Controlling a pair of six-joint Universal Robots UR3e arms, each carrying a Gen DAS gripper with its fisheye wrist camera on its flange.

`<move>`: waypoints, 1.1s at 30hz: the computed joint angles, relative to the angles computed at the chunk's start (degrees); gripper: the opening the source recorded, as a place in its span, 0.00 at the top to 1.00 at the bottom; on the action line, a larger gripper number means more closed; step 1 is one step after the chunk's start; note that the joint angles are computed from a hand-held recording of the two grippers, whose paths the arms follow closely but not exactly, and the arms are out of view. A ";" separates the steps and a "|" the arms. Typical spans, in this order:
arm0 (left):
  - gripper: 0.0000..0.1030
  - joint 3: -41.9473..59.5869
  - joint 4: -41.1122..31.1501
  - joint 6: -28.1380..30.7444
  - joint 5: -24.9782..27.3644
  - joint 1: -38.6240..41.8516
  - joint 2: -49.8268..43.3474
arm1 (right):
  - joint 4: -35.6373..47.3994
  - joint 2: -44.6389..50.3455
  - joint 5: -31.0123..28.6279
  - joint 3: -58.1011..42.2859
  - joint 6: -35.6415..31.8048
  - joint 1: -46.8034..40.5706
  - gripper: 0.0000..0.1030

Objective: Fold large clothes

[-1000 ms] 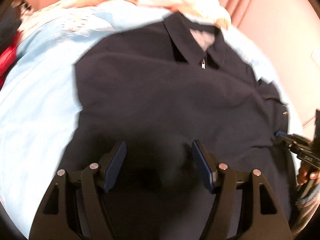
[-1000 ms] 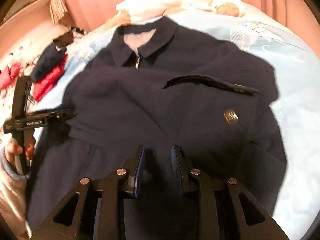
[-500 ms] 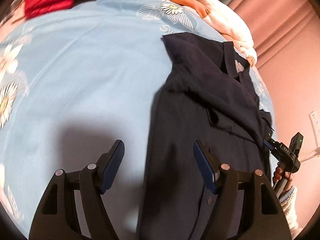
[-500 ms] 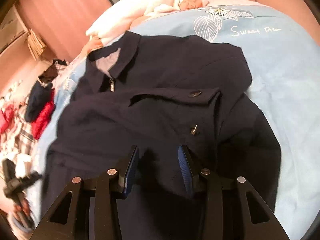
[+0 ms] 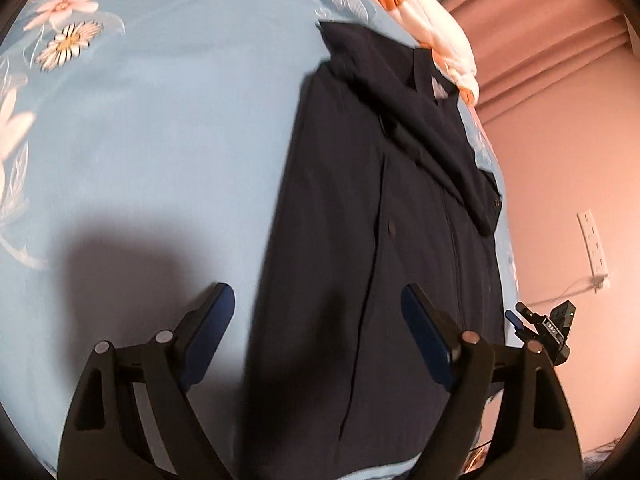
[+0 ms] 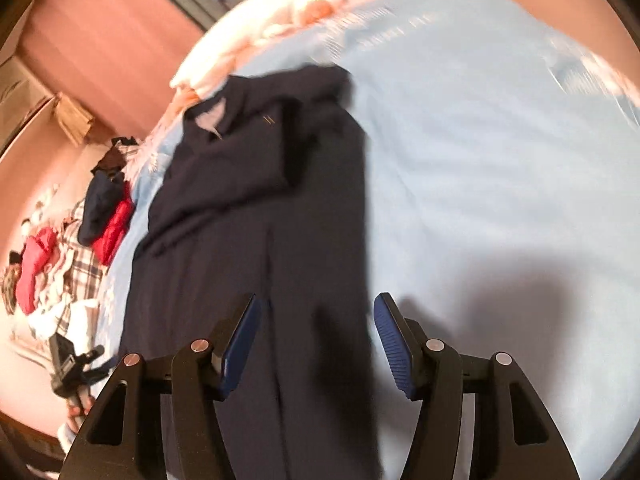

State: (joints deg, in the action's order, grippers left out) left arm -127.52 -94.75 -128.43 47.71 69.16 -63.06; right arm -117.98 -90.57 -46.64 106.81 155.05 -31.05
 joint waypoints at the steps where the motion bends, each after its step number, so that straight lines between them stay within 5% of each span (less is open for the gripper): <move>1: 0.17 -0.91 -2.25 1.63 0.20 0.99 2.37 | 1.64 -1.21 0.35 1.50 -1.38 -1.06 0.43; 13: 0.17 -1.83 -24.40 15.79 3.13 10.42 11.40 | 26.68 -9.89 4.51 7.83 -21.75 -7.24 0.42; 24: 0.11 -2.56 -8.08 2.94 -2.36 -2.54 3.40 | 15.94 -3.97 9.06 8.44 -14.76 -0.42 0.40; 27: 0.27 -2.71 -12.35 6.48 -1.83 -0.23 5.33 | 17.52 -7.72 8.55 11.48 -17.44 -2.56 0.47; 29: 0.50 -2.33 -16.11 9.90 -0.41 1.45 5.74 | 20.63 -10.10 8.07 12.71 -20.42 -4.10 0.57; 33: 0.70 -3.47 -9.87 4.16 1.02 -0.63 3.59 | 18.48 -11.67 7.00 14.77 -20.74 -4.46 0.69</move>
State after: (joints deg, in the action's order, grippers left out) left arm -130.98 -104.62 -124.27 48.73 68.53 -59.47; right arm -99.50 -102.24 -39.64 121.58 134.31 -35.52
